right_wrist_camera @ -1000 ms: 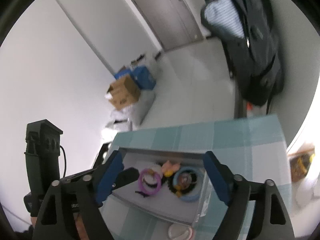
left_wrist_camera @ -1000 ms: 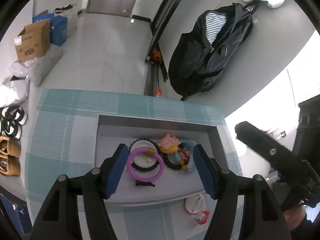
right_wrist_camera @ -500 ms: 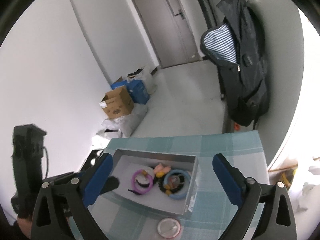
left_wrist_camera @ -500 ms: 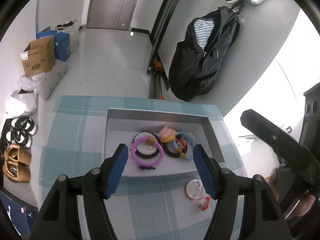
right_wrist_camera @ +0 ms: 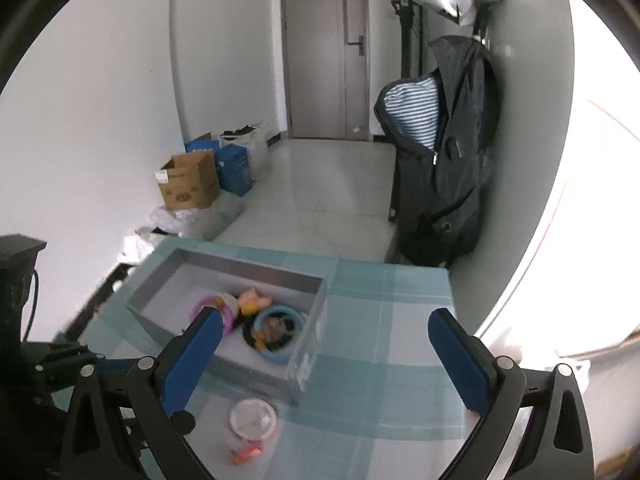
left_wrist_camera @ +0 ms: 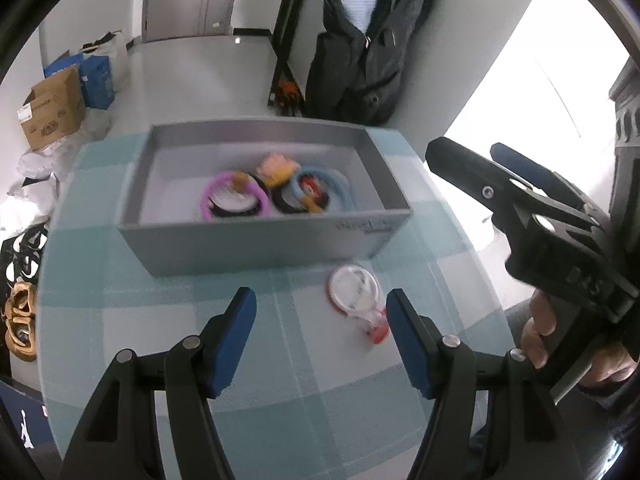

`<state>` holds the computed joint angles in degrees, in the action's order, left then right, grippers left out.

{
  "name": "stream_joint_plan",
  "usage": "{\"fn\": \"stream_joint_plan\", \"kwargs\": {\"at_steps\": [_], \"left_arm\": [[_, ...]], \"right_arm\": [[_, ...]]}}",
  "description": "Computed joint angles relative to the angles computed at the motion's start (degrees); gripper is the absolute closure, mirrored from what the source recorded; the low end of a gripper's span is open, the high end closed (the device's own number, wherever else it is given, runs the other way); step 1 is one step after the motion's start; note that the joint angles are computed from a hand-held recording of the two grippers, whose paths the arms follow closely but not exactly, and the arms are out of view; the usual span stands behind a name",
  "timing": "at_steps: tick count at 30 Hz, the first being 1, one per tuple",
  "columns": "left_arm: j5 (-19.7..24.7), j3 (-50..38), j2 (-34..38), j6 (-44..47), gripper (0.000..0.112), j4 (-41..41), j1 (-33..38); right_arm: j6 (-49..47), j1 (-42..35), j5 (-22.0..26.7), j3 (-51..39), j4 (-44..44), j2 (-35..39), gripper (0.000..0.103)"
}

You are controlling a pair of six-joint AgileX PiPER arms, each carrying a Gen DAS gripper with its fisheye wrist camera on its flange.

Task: Organize jewelry
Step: 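Open both grippers in the box and withdraw them over the table, then lower the right gripper onto the red-rimmed white badge and close it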

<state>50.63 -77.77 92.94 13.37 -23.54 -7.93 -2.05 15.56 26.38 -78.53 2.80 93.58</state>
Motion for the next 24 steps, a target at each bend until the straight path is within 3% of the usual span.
{"fn": "stream_joint_plan", "kwargs": {"at_steps": [5, 8, 11, 14, 16, 19, 21, 23, 24], "left_arm": [[-0.8, 0.1, 0.7, -0.2, 0.05, 2.0, -3.7], [-0.8, -0.3, 2.0, -0.6, 0.05, 2.7, -4.7], [-1.9, -0.7, 2.7, -3.6, 0.05, 6.2, -6.4], [-2.9, -0.2, 2.4, -2.6, 0.05, 7.0, -7.6], [-3.5, 0.0, 2.5, -2.2, 0.05, 7.4, -8.4], [-3.4, -0.1, 3.1, -2.2, 0.05, 7.6, -8.7], [-3.5, 0.3, 2.8, -1.3, 0.056, 7.3, -8.5], [-3.3, 0.8, 2.4, -0.2, 0.072, 6.8, -8.2], [-3.0, 0.5, 2.6, 0.1, 0.074, 6.7, -8.0]], "right_arm": [[-12.8, -3.3, 5.7, -1.3, 12.8, 0.5, 0.0], [-13.9, -5.2, 7.9, -2.1, 15.1, 0.9, 0.0], [-19.8, -9.1, 13.5, -4.1, 24.0, 2.0, 0.0], [-23.0, -11.3, 15.8, -3.8, 29.3, 2.1, 0.0], [-22.4, -11.4, 15.1, -3.2, 28.8, 1.6, 0.0], [-15.3, -8.5, 8.3, 0.0, 19.2, -1.4, 0.0], [-11.0, -6.6, 4.9, 1.7, 12.7, -2.9, 0.0], [-13.3, -6.9, 6.5, 1.1, 15.1, -2.5, 0.0], [-13.9, -7.4, 7.5, 0.6, 16.4, -2.1, 0.0]]}}
